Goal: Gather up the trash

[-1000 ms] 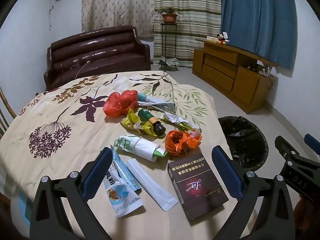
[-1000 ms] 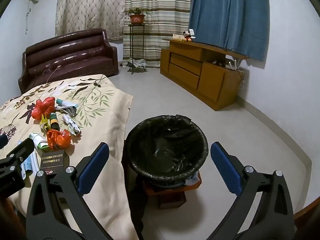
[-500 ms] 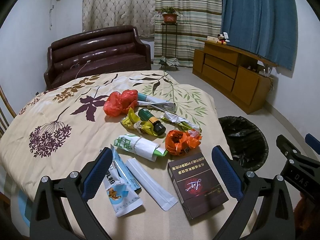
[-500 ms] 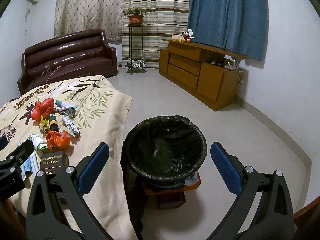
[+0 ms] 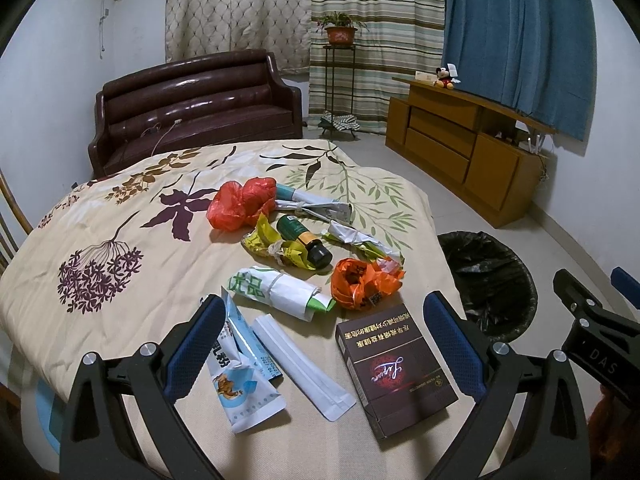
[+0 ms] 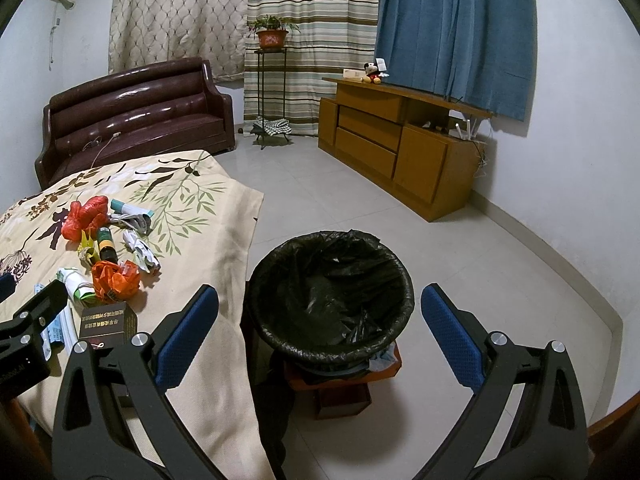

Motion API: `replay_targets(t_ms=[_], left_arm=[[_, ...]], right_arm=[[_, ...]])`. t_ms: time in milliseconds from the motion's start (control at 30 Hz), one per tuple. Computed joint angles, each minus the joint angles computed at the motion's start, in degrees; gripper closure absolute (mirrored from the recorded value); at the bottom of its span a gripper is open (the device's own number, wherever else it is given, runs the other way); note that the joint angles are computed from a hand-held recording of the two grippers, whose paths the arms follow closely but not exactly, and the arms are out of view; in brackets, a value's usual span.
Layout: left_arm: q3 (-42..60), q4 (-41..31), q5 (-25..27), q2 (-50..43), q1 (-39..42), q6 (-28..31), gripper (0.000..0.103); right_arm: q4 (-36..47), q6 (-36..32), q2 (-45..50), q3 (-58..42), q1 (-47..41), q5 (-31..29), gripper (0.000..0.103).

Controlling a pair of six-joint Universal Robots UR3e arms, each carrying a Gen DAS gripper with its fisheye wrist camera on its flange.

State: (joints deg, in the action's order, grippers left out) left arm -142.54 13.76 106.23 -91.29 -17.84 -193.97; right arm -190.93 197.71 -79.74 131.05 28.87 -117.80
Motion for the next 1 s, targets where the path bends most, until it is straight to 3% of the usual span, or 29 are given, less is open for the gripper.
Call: replay_targets(t_ms=[1000], left_arm=[[-0.26, -0.01, -0.39, 0.13, 0.4, 0.04, 0.006]], right_arm=[[-0.12, -1.04, -0.66, 0.5, -1.52, 1.12, 0.004]])
